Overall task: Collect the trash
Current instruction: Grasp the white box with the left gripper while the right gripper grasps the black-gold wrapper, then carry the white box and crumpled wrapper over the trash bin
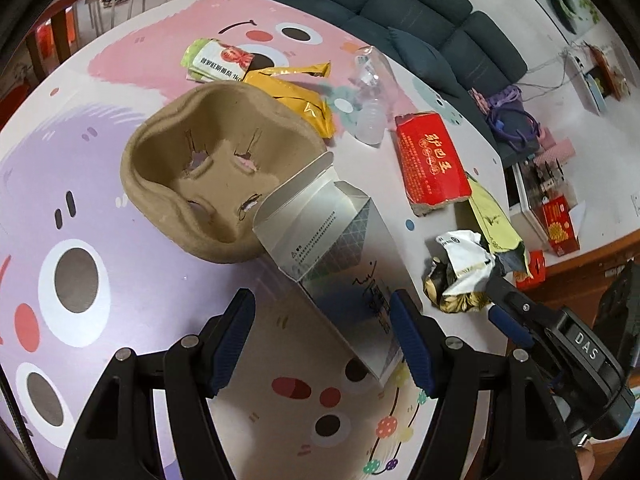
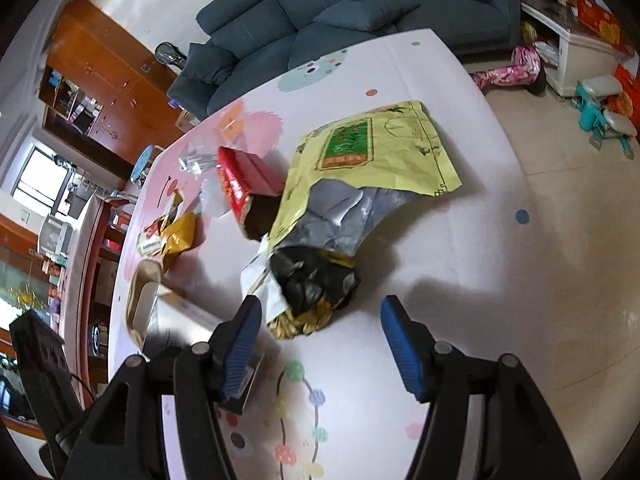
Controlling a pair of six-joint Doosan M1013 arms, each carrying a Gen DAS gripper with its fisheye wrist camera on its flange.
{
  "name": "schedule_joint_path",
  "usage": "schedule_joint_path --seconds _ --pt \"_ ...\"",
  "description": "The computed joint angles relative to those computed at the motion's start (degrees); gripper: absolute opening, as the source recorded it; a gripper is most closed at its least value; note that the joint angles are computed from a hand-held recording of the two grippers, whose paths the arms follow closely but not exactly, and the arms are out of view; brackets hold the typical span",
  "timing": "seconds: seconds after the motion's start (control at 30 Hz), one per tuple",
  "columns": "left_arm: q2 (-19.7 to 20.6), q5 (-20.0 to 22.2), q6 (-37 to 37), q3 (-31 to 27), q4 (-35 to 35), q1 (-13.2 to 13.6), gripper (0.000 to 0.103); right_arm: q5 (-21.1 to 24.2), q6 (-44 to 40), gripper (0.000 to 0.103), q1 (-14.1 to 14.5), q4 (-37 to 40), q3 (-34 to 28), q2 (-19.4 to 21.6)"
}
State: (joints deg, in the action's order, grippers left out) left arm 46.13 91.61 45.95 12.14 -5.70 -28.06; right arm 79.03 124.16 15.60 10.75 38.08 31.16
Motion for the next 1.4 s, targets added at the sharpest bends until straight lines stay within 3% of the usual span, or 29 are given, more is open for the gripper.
schedule_joint_path --seconds 0.4,0.5,0.67,0.87,1.2,1.4 --pt "-1.0 -5.0 -3.2 3.3 -1.4 0.3 0.068 -3.6 -1.3 0.062 0.0 2.5 0.0 1.3" --pt "-1.4 -6.0 -4.0 4.0 -1.7 0.3 0.068 -5.2 -2.6 0.05 0.1 3.6 0.8 1.0" --pt "-2.8 -8.2 -3.6 6.1 -3.1 0.6 0.042 -6.4 -5.1 0.047 0.4 4.9 1.4 0.6" --pt "-3.3 -7.6 -1.5 5.3 -2.9 0.4 0.021 -6.9 -7.7 0.046 1.2 5.6 2.5 -0.5" --pt "-6.3 -5.1 2.5 7.1 -1.6 0.4 0.02 -8.1 -8.1 0.046 2.9 5.8 5.2 -2.9" --pt "-12.4 -7.1 7.7 15.9 -2.6 1.0 0.02 -9.6 -6.6 0.046 4.8 4.3 7.9 -5.4"
